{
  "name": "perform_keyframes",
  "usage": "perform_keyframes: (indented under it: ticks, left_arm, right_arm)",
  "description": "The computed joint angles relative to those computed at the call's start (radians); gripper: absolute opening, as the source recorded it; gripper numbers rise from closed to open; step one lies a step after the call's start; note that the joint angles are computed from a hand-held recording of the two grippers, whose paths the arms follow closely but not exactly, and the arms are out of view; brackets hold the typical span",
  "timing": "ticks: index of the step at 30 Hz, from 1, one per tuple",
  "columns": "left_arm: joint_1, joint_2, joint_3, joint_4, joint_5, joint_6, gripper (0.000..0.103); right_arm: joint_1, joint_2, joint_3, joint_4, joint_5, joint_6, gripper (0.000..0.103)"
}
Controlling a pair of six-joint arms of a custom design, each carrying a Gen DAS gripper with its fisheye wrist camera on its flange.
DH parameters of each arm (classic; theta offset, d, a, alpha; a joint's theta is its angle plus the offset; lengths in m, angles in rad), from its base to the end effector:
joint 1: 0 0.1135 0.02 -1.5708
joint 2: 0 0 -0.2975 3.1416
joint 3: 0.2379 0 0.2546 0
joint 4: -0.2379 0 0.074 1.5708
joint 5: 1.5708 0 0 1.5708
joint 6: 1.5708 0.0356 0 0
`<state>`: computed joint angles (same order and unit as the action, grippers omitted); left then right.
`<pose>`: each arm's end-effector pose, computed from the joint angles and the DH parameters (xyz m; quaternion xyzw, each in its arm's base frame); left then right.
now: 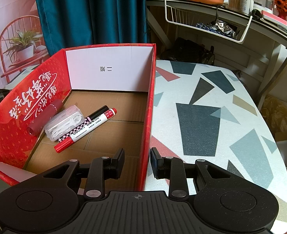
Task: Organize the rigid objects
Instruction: 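Carry the lavender stick with the left tool into the red box and release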
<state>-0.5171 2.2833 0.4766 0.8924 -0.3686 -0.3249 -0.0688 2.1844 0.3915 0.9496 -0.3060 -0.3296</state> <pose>0.2501 -0.1275 -0.0009 0.0305 0.9320 0.0288 0.3601 0.2672 -0.0077 0.0215 -0.1739 0.9088 0.0700 0.3729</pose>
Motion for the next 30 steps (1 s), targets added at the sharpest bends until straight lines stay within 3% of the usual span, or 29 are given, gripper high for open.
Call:
perform_keyframes:
  ticks: [10,20,30]
  left_arm:
    - [-0.128,-0.022,-0.035,-0.053,-0.098,-0.156,0.091]
    - [-0.246,-0.041,-0.023,-0.190,-0.232,-0.425,0.090]
    - [-0.287,-0.124,-0.093,-0.161,-0.268,-0.466,0.089]
  right_arm:
    - [-0.004,0.006,-0.002,0.014,-0.009,0.007,0.028]
    - [-0.012,0.016,-0.013,0.044,-0.020,0.012,0.028]
    - [-0.013,0.015,-0.011,0.040,-0.025,0.011,0.029]
